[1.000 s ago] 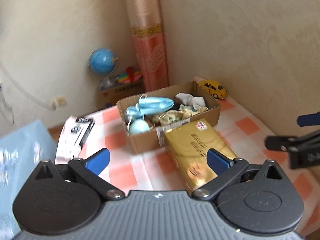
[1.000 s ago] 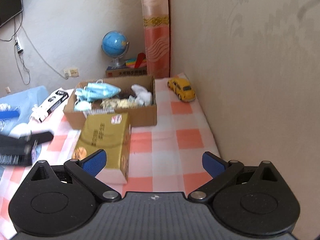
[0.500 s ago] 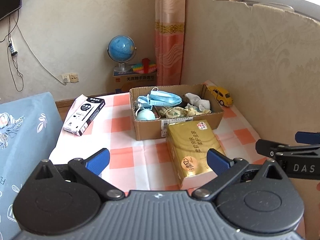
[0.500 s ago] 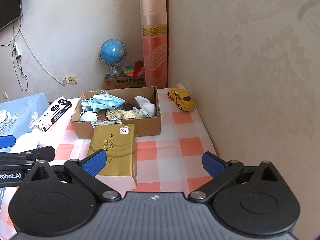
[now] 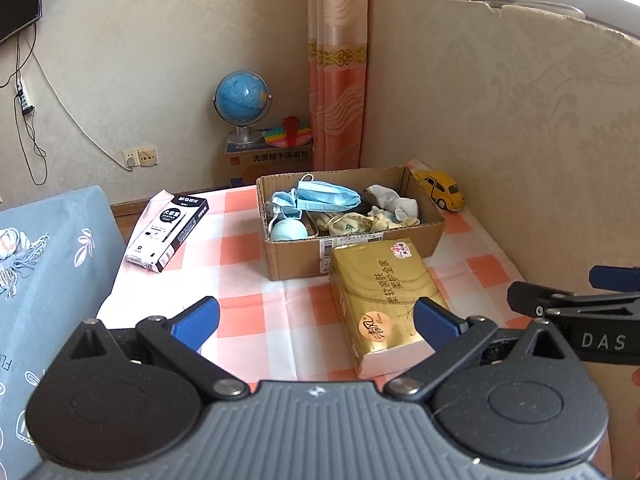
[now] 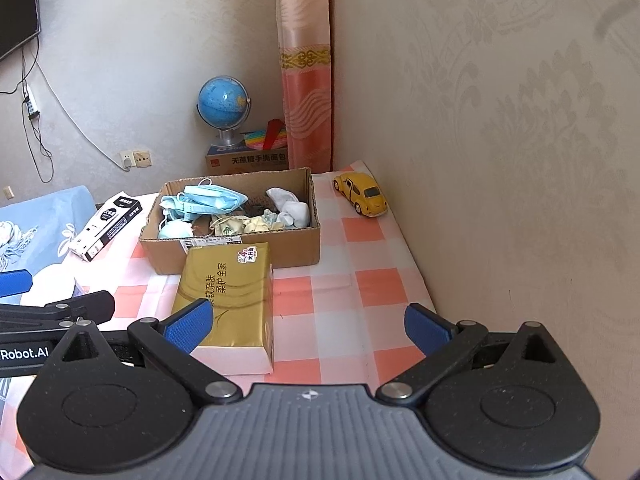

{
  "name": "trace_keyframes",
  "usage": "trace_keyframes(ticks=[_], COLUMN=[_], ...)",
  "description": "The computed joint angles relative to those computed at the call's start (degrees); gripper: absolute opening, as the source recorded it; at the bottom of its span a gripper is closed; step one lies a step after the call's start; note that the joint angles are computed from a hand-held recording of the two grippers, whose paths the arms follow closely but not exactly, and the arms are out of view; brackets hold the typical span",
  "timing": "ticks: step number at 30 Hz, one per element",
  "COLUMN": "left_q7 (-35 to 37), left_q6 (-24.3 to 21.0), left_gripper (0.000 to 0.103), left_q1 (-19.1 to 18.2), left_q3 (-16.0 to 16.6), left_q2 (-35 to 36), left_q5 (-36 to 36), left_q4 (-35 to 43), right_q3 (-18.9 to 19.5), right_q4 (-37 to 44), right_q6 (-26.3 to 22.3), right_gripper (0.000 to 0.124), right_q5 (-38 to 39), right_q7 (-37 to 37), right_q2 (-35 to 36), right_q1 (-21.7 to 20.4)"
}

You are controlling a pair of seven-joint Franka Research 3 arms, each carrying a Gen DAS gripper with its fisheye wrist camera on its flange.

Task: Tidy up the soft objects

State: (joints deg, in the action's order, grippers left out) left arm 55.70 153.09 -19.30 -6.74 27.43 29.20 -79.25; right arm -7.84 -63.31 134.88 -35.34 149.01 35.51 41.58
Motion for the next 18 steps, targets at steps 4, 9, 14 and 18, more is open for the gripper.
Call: trace_keyframes(ticks=[4,9,14,18], left_q7=[-0.1,0.0,0.0,-0.1], left_q6=[0.1,0.3,0.3,0.4], left_gripper=[0.103,0.103,0.103,0.103], left_q1=[0.0,0.0,0.1,0.1], left_q3=[0.1,0.1,0.1,0.1], left_q2=[0.0,-0.1,-0.2,-0.2], left_q5=[0.1,0.1,0.1,0.2], left_q4=[-0.1,-0.2,-0.2,-0.3], right_q3=[0.0,-0.1,-0.2,-0.1], right_q4=[0.0,-0.4,-0.6,-0.4], right_q6=[0.0,0.4,0.4,0.3], right_gripper=[0.103,0.103,0.103,0.103], right_q5=[-0.1,-0.2,-0.6,-0.7], right_q7=[0.0,0.2,0.3,0.3], right_q2=[0.0,-0.2,-0.3,-0.3], right_q1=[0.0,0.0,0.1,0.1])
